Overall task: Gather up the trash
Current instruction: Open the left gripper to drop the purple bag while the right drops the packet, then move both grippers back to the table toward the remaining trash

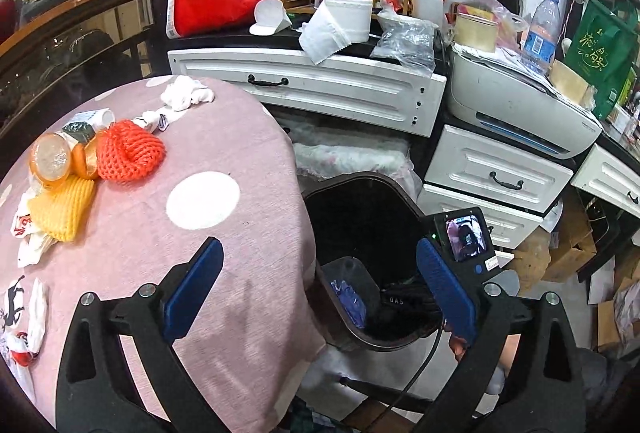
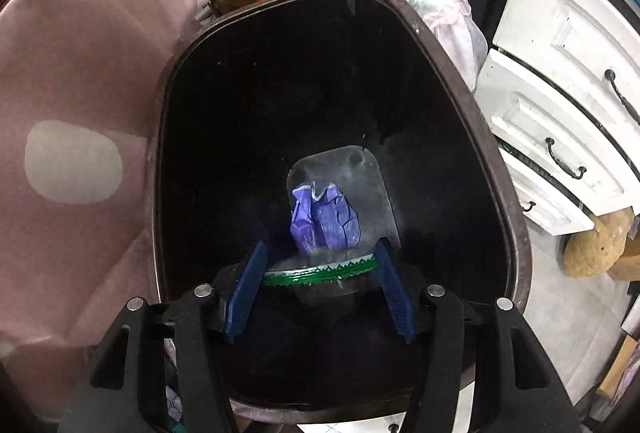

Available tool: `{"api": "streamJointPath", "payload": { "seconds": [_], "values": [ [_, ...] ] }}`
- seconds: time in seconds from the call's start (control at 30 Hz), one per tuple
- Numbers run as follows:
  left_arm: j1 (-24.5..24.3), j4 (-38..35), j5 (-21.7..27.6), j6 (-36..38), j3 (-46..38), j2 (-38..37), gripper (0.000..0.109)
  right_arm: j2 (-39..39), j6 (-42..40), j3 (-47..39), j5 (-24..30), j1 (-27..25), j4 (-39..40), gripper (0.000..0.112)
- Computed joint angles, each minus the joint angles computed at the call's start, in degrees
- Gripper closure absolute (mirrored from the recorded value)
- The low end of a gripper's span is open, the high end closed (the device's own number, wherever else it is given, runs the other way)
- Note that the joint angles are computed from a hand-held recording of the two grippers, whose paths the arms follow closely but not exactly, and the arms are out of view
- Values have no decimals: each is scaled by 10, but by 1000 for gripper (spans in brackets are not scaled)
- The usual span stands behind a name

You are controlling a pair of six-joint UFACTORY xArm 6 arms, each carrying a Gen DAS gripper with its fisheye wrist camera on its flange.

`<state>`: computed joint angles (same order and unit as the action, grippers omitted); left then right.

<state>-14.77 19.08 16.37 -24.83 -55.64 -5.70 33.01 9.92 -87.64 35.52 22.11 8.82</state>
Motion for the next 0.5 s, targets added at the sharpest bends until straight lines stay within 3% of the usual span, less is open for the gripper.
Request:
{"api": "streamJointPath", "payload": {
  "seconds": [0.33, 0.5],
  "values": [
    [15, 56, -5, -42, 44, -42, 13, -109, 27, 102, -78, 12, -73, 41],
    [38, 48, -9, -27, 77, -78, 13, -172, 47, 143, -134, 25, -117, 31]
  ]
}}
